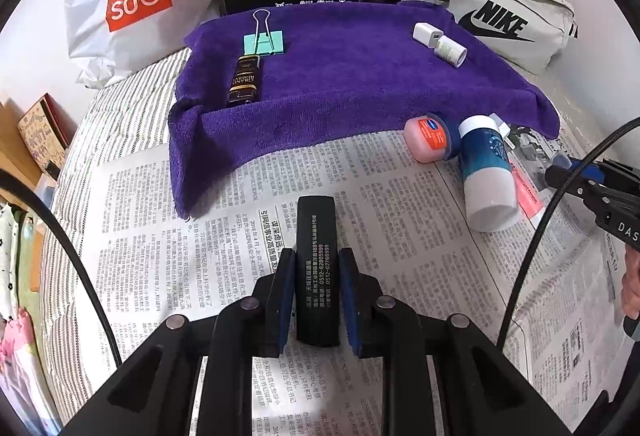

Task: Organize rigid objects
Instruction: 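Carry the marker and clear cup onto the towel and open both grippers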

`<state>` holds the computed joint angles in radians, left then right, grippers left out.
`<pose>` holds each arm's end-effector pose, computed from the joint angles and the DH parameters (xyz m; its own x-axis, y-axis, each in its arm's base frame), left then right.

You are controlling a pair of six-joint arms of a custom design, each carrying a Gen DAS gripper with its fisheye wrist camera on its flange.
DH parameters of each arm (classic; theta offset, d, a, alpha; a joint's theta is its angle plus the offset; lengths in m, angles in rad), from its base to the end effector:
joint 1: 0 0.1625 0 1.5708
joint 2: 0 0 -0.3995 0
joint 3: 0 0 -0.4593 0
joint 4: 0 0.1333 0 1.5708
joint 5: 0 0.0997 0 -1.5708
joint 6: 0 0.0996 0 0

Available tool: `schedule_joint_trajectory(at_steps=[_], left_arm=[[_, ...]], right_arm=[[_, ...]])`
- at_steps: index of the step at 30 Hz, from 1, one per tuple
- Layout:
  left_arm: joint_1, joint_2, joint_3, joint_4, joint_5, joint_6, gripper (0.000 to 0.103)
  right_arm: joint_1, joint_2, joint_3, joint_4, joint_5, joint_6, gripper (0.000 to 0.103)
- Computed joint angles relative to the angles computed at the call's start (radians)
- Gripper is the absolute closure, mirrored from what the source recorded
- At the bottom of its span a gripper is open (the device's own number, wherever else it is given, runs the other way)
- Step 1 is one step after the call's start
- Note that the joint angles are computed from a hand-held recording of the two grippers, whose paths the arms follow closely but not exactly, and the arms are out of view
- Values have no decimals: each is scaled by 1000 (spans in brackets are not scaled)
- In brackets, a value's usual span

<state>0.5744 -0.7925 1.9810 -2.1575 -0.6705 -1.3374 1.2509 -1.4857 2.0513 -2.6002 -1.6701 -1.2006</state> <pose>-0.3041 -0.4485 -0.0866 -0.6652 -0.2593 -0.7002 0.1939 0.8456 -0.4974 -0.0574 -0.5659 0.2704 -0.5989 -0.6630 0.4491 -0.7658 0.6381 -0.0792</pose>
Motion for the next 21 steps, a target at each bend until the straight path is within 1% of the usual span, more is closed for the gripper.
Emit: schedule_joint_trajectory(at_steps=[3,9,13,21], left_arm=[[4,-9,7,-23,-11,3,82],[-6,-22,18,-23,-13,-25,82],[-11,-34,31,-59,-18,-5,82],[-21,-66,45,-92,2,9,82]], right_arm=[[2,8,-5,0,-14,12,75],[2,-7,-9,16,4,6,75],[10,-11,-12,12,2,-3,75],[30,-5,-33,32,5,12,75]])
